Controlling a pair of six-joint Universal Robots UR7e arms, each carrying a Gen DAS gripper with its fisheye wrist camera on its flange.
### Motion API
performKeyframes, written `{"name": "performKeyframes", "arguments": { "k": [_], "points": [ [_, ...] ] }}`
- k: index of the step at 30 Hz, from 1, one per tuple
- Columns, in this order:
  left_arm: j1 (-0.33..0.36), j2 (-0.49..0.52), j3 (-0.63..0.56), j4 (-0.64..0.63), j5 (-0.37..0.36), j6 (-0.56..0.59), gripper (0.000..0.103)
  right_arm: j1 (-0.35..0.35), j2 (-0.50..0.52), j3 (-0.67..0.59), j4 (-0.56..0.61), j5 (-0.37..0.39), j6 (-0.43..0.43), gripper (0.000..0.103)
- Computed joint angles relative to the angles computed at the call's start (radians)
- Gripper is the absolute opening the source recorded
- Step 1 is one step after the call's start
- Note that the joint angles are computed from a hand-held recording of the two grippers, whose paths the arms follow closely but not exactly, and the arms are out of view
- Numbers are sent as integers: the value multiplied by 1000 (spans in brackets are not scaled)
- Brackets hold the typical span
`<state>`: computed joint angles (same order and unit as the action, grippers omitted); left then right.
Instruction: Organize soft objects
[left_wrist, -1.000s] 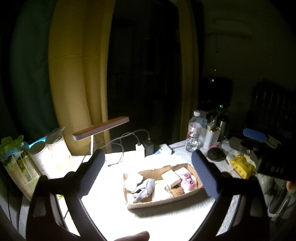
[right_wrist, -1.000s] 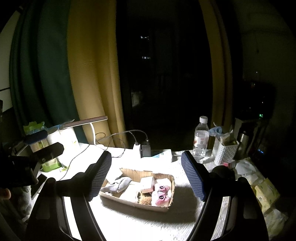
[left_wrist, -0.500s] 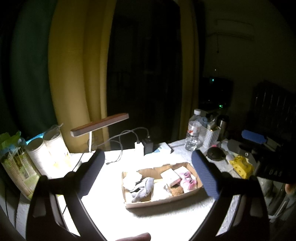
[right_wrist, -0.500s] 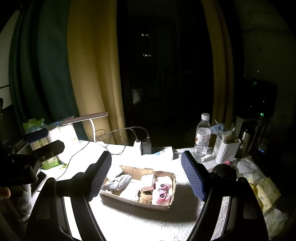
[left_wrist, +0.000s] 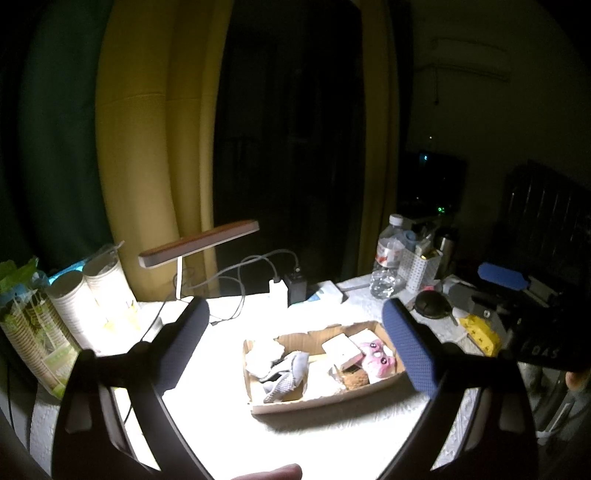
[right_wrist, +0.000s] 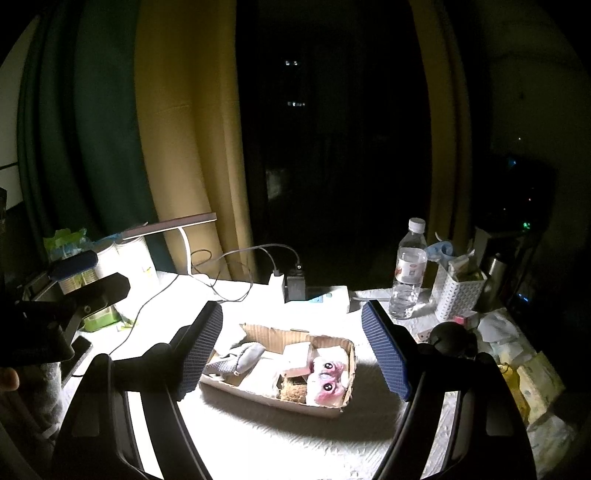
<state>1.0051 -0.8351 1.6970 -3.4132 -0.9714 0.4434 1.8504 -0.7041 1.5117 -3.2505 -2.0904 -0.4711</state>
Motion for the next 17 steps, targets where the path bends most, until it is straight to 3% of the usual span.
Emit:
{"name": "performKeyframes", "arguments": {
  "k": [17],
  "points": [
    [25,21,-23,24,-30,14,96,-11,10,-3,6,0,-4,80]
  ]
}}
